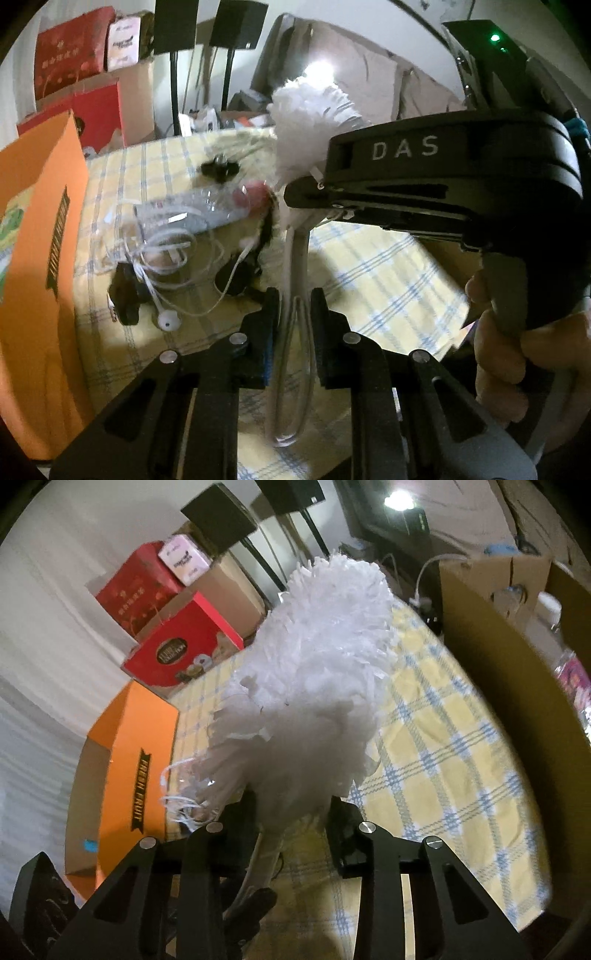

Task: Organize objects
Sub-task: 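Close the right tool on the feather duster and lift it, then carry the feather duster into the orange box and open the right tool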

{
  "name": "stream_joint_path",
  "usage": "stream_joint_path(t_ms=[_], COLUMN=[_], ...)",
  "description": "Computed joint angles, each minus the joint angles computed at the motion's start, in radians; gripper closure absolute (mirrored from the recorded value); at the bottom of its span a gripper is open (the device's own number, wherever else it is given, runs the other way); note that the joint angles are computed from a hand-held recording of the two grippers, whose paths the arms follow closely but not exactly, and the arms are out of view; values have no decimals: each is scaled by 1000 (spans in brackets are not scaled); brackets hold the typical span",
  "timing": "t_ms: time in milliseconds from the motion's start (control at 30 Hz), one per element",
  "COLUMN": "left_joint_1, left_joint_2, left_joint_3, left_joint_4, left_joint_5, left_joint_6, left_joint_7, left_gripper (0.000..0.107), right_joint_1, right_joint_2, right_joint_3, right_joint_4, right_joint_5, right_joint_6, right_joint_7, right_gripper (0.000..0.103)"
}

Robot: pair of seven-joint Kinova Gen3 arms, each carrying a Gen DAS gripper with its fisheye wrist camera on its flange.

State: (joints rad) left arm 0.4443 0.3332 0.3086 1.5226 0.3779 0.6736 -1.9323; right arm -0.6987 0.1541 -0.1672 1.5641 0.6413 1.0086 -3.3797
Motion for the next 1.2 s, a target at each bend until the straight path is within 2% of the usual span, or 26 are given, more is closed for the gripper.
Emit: stream_joint_path(t_ms=[267, 367, 633, 900, 1200], left_joint_1=[-64, -85, -169, -269, -361], left_joint_2=[-51, -73, -138, -171, -149], left_joint_3=[7, -7, -50, -111, -161], left_joint_4=[-2, -2, 21, 29, -29], left_joint_5=[91, 114, 199, 282, 256], left_joint_6=[21, 39, 68, 127, 239], left_joint_7=[-51, -59, -106, -179, -218], left_gripper=[92, 92, 92, 93, 93], right_joint_1=[-22, -38, -90, -106, -95], right_joint_2=[0, 36, 138, 289, 452], right_joint_3=[-15, -12, 33, 87, 131], right_joint_4=[-119, -204, -406, -658, -908], right_joint_5=[18, 20, -14, -136, -318], right_joint_6=[89, 129, 158, 156, 162], right_joint_7=[75, 138, 311, 511, 635], right_gripper=[70, 70, 70, 70, 70])
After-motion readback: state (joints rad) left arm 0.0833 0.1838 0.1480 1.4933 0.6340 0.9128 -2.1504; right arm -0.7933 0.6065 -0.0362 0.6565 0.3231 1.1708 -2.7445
